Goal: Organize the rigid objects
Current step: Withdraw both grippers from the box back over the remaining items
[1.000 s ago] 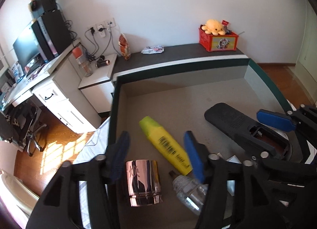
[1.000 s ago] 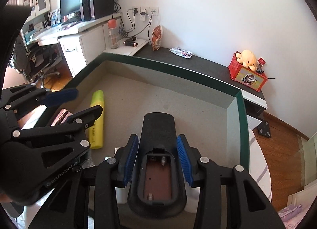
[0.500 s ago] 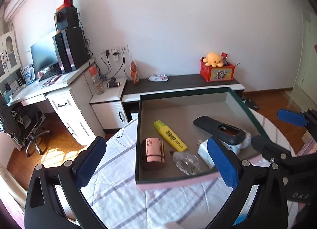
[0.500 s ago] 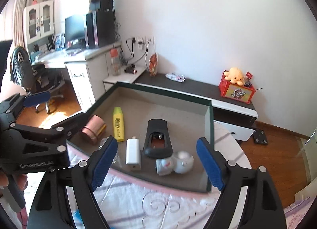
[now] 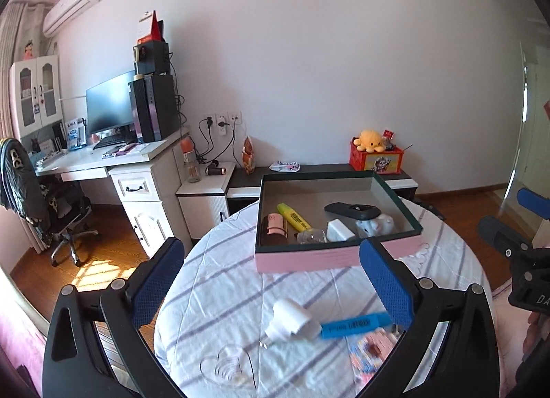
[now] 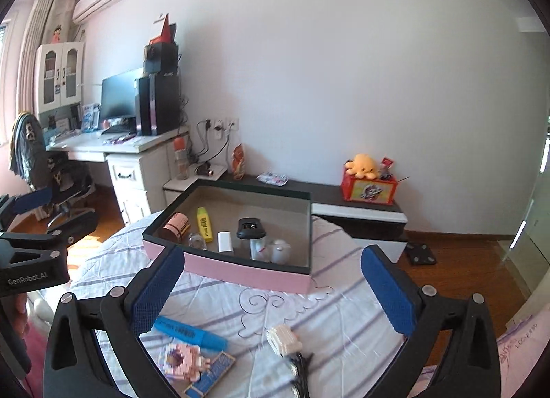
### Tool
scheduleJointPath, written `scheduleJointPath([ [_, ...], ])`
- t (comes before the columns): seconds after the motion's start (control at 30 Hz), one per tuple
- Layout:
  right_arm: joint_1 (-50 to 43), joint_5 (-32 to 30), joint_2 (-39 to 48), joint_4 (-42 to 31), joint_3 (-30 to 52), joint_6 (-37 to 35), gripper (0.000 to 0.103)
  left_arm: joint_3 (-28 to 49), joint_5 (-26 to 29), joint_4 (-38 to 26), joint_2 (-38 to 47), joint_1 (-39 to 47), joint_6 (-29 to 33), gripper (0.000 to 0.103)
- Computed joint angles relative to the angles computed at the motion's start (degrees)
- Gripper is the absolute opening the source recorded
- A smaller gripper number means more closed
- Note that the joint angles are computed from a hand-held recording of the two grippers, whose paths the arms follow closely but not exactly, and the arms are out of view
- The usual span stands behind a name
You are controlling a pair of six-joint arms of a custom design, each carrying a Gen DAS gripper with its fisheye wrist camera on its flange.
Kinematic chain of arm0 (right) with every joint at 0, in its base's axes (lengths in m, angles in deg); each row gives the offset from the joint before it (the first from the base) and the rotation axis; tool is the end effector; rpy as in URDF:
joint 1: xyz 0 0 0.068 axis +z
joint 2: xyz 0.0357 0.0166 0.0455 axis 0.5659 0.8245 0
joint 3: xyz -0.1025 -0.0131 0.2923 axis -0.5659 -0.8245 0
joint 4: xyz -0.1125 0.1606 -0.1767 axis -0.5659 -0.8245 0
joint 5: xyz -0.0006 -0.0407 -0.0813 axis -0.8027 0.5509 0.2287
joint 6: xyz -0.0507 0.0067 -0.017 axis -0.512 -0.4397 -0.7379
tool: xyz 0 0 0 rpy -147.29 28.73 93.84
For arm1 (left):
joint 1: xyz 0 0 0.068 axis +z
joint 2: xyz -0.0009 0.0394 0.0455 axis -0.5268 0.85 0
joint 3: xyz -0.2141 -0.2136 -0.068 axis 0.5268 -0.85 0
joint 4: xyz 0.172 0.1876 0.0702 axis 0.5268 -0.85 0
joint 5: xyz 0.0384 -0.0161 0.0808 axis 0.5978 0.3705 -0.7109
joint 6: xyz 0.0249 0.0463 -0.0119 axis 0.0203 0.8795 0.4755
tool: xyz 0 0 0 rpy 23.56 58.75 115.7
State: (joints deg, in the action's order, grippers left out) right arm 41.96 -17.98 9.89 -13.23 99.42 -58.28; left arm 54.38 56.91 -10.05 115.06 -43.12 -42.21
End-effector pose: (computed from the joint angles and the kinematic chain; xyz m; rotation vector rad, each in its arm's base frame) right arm 0.2643 0.0209 0.1813 0.2364 1.9959 -0.2441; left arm 0.3542 -0.0767 0.1819 0.4340 1.9777 -0.2090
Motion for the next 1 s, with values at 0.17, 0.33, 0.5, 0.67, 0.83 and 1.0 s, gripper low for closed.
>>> scheduleJointPath([
  [0.17, 5.8, 7.1, -8.6, 0.6, -8.4, 5.2, 0.103, -10.7, 0.8, 6.4, -6.1, 1.8, 0.3, 0.103],
  [0.33, 10.9, 12.6, -16.0, -3.3, -12.8, 9.4, 0.103, -17.7, 4.7, 9.4, -10.4, 4.0, 1.6, 0.103],
  [0.5, 14.6, 16.8, -21.0, -8.8, -12.9, 11.8, 0.103, -19.8, 6.5, 9.5, -13.7, 5.3, 1.5, 0.103],
  [0.67, 19.6, 21.2, -22.5, -12.0, -12.4, 13.3, 0.103, -20.3, 6.6, 8.6, -14.8, 5.6, 1.9, 0.103],
  [0.83, 22.2, 23.9, -22.5, -14.2, -11.9, 14.6, 0.103, -21.4, 6.9, 8.7, -15.0, 5.5, 2.4, 0.103],
  [1.0, 23.3, 25.1, -24.3, -16.7, -12.1, 15.8, 0.103, -21.5, 6.6, 8.2, -15.5, 4.7, 2.5, 0.103],
])
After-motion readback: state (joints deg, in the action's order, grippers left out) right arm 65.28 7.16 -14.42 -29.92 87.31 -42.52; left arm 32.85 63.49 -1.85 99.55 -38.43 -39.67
